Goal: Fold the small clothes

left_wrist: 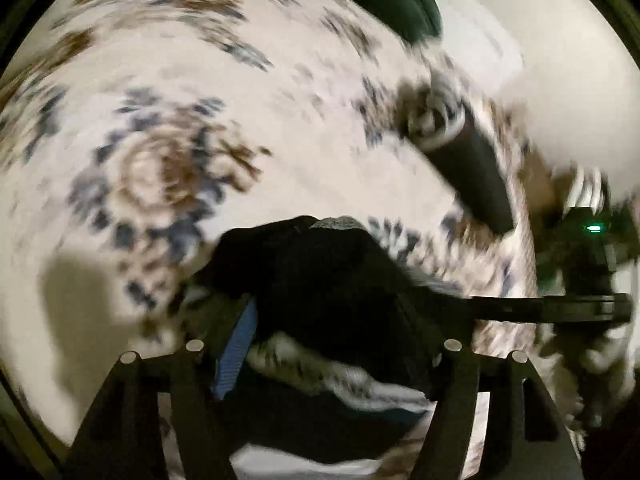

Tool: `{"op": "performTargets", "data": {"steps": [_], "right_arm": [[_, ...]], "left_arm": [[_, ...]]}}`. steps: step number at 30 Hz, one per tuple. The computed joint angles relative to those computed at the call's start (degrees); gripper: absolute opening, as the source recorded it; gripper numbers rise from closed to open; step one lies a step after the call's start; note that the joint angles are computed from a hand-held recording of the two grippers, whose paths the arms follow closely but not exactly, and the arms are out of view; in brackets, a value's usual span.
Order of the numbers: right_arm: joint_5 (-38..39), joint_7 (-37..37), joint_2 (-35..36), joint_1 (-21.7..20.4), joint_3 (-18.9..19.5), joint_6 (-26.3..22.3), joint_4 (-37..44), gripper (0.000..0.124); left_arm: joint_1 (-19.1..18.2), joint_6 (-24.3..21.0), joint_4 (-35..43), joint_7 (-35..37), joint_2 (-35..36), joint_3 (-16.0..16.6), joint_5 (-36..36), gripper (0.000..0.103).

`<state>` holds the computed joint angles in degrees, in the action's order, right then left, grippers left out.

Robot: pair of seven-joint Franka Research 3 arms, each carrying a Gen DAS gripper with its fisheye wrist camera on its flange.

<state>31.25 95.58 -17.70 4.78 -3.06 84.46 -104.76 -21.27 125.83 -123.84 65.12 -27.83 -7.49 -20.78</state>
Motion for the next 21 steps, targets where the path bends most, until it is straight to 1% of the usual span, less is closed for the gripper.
{"op": "performTargets", "data": {"steps": [1,2,3,5,7,9,11,13,14,15,16,18,19,20,21], "right_arm": [[2.83,1.6,-2.73,-0.74,-0.85,1.79,-4.36,0.065],[4.85,2.32,-4.64,-1.14,-1.43,3.0,-7.32,0.065],[6.21,2.57,-6.06,-1.43,-1.87,4.1,-9.4,0.065],[7.72,2.18,-8.01,-1.49,-2.23,5.79,-11.76,0.065],[8.32,0.49,-8.72,-0.85,-2.29,6.13,-12.03,0.065],[6.2,-2.29,-8.43,-0.15,-1.69,5.92,-10.48,0.065],[3.96,-5.06,-6.98,0.97,-0.8,5.15,-7.08,0.065],[4.53,-9.14,-4.35,2.73,-0.77,3.55,-2.7,0.065],[4.96,-11.11,-3.17,3.57,-0.5,2.87,-0.75,0.066],[5.45,-13.49,-1.7,4.55,-0.15,2.02,1.51,0.071],[5.32,-16.03,-0.01,5.59,0.57,1.08,4.02,0.072],[4.29,-20.56,2.89,7.37,2.22,-0.78,8.06,0.072],[1.31,-23.05,4.78,8.38,3.8,-1.88,10.47,0.072],[-2.54,-24.57,5.97,9.05,5.4,-1.67,11.75,0.072],[-7.03,-24.97,6.74,9.52,6.95,-0.01,11.92,0.065]], "left_arm": [[-0.58,1.03,-0.55,1.58,0.63,0.25,-0.7,0.049],[-0.85,2.27,-1.7,2.61,0.26,0.37,-1.28,0.031],[-1.07,2.91,-2.5,3.39,-0.52,0.53,-1.71,0.023],[-0.51,4.41,-4.08,3.34,-2.58,0.26,-0.77,0.019],[0.65,5.02,-6.16,0.85,-4.98,-0.03,0.76,0.018],[1.14,5.7,-7.55,-2.18,-5.58,0.71,0.12,0.018],[1.12,7.27,-10.41,-4.69,-7.18,1.75,-1.57,0.018],[0.75,8.71,-11.93,-6.12,-7.72,2.44,-2.76,0.018],[0.54,9.06,-12.09,-6.53,-7.71,2.58,-2.9,0.018],[0.44,9.29,-12.05,-6.87,-7.55,2.51,-2.68,0.018],[0.33,9.54,-11.98,-7.13,-7.39,2.43,-2.41,0.018],[0.01,10.09,-12.04,-7.51,-7.13,2.49,-2.3,0.018],[-0.17,10.38,-12.3,-7.64,-7.21,2.67,-2.46,0.019],[-0.56,10.95,-13.07,-7.52,-7.71,3.19,-3.21,0.019],[-0.84,11.24,-13.76,-7.42,-8.29,3.73,-3.87,0.019]]}}
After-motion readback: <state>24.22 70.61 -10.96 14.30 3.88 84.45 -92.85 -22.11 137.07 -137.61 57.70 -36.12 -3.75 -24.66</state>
